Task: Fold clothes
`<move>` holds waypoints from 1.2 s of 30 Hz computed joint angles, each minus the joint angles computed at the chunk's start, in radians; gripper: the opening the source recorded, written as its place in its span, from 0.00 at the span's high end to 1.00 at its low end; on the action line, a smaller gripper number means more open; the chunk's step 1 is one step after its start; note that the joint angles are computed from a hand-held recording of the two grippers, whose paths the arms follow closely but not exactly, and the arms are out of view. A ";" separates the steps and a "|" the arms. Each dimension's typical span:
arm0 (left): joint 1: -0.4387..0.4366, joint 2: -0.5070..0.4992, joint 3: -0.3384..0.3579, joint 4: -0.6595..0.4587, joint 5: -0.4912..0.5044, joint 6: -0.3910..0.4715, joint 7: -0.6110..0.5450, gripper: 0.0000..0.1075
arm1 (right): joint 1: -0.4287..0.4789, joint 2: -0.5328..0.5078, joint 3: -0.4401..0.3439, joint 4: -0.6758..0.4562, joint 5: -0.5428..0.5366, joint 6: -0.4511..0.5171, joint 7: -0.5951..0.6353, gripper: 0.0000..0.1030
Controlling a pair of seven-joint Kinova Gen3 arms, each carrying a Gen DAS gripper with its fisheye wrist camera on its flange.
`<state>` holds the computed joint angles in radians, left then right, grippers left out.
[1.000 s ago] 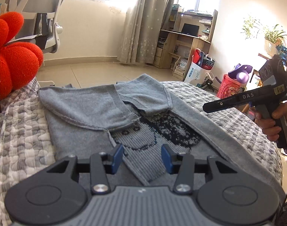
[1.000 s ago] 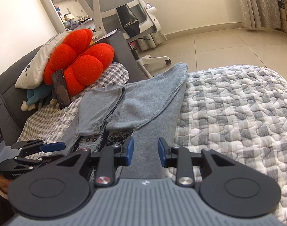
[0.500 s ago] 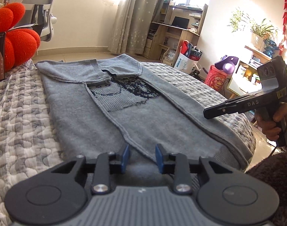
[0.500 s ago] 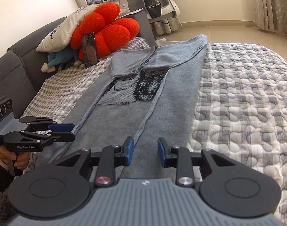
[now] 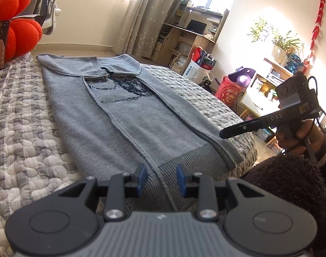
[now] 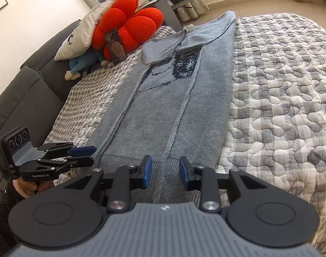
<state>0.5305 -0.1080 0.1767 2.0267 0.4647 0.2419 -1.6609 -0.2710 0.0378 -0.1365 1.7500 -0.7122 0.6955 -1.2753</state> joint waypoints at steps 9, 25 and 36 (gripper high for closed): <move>-0.013 0.107 0.004 -0.143 0.085 0.061 -0.049 0.71 | -0.072 0.024 -0.029 -0.062 0.253 0.021 -0.202 0.69; -0.014 0.470 0.034 -0.551 -0.127 0.166 0.340 0.72 | -0.112 0.028 -0.043 -0.091 0.391 0.099 -0.184 0.77; 0.048 0.425 0.011 -0.458 -0.318 -0.014 0.531 0.98 | -0.091 0.021 -0.036 -0.112 0.339 0.135 -0.100 0.95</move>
<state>0.5780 0.3167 0.1875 1.5687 0.1465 0.2282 -1.1299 -0.3622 0.0590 -0.1729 1.6376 -0.3728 0.8301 -1.3755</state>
